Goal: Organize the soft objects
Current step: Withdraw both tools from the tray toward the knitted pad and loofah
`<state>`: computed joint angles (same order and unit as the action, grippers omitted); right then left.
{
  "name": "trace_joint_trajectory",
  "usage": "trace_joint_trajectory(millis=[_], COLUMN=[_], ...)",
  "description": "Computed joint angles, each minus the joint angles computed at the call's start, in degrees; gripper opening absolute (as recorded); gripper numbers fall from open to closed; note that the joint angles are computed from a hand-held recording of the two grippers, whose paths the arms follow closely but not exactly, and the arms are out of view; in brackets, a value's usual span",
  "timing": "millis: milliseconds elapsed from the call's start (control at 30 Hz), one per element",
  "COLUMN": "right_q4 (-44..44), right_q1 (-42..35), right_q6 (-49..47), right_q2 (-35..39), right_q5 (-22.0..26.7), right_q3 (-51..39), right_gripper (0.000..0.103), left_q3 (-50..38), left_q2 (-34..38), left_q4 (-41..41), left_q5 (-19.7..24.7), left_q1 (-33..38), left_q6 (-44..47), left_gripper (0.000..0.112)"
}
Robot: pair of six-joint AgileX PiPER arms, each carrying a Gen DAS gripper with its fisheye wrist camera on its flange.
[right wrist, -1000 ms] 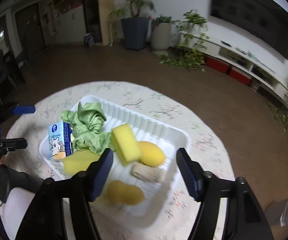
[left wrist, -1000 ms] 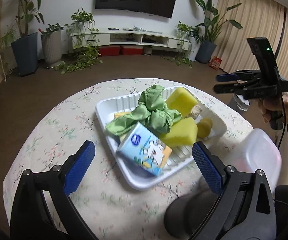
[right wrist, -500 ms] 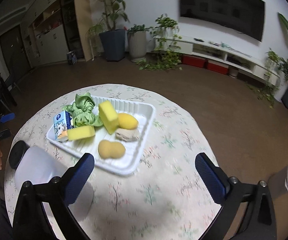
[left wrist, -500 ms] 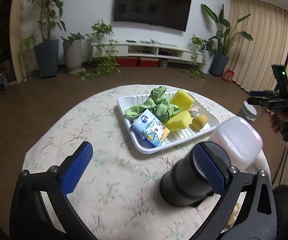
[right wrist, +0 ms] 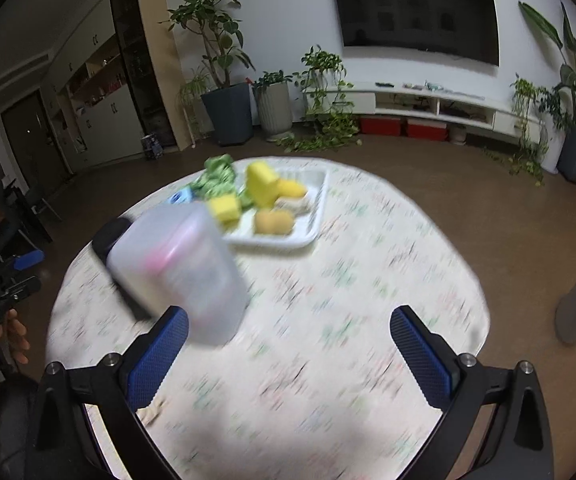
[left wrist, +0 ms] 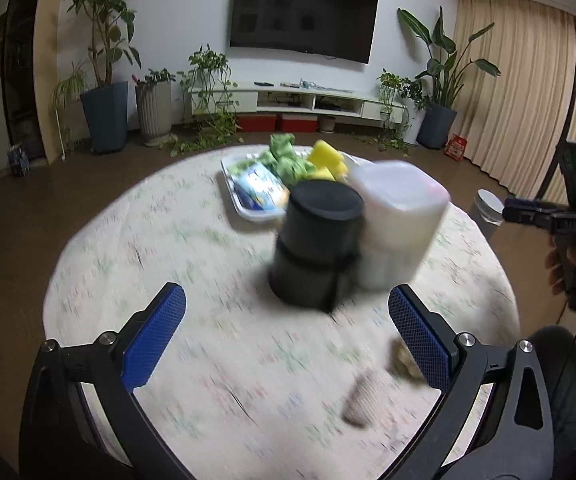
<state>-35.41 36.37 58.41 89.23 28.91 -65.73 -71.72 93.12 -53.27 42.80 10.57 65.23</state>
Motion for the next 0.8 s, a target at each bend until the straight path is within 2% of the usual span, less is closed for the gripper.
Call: trace_joint_trajectory(millis=[200,333,567,800], right_q4=[-11.7,-18.4,-19.9,-17.1], right_q1=[10.4,18.0,25.2,26.9], right_q6=[18.1,28.4,33.1,29.5], right_q2=[-1.0,0.8,7.1,12.5], right_q5=[1.6,4.3,8.2,10.8], right_q3=[4.7,5.6,2.3,-3.4], right_gripper=[0.103,0.103,0.103,0.103], left_q3=[11.4,18.2,25.7,26.3], left_q2=[-8.0,-12.1,-15.7,-14.6], left_q4=[-1.0,-1.2,-1.4,1.3], left_q5=[-2.8,-4.3,-7.5,-11.5], left_q1=[-1.0,-2.6,-5.5,-8.5], left_q6=[2.0,2.7,2.1,-0.8], left_gripper=[0.103,0.103,0.103,0.103])
